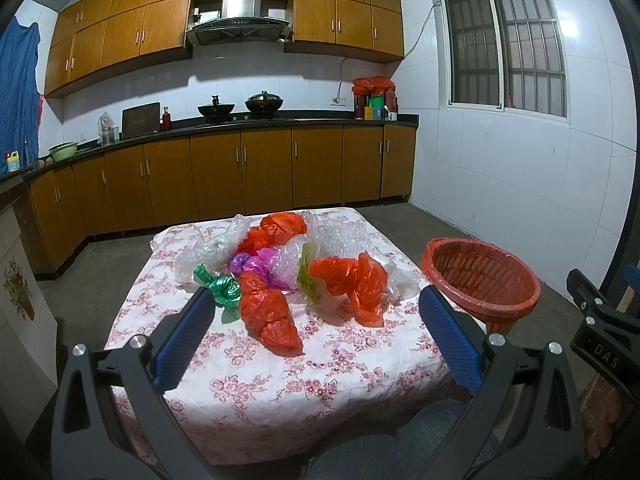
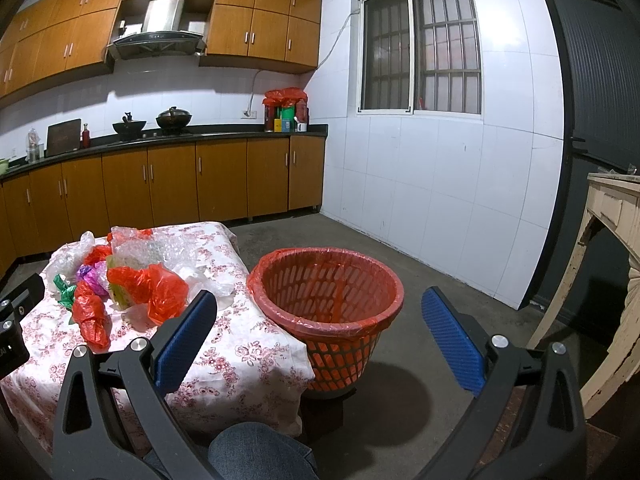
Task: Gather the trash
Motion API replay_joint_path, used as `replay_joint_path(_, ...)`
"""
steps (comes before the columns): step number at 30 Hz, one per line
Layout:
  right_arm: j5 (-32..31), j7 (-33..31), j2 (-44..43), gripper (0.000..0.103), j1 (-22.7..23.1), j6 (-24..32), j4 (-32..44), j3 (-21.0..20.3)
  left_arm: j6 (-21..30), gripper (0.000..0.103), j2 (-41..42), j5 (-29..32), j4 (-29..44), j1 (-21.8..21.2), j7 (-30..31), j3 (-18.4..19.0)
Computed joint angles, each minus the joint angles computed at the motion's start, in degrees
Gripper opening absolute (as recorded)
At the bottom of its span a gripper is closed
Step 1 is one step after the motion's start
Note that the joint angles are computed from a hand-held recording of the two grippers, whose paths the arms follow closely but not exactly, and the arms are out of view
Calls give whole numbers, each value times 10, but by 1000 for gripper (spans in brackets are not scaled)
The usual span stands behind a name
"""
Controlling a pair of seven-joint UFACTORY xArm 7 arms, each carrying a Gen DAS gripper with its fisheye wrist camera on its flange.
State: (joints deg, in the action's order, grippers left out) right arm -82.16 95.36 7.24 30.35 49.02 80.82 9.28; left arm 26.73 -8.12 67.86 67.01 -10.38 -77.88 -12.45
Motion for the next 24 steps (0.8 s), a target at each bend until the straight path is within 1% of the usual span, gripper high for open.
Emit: replay_joint_path(24,0,1,2,101,-1,-2,0,-1,2,99,1,-5,1,-2,4,0)
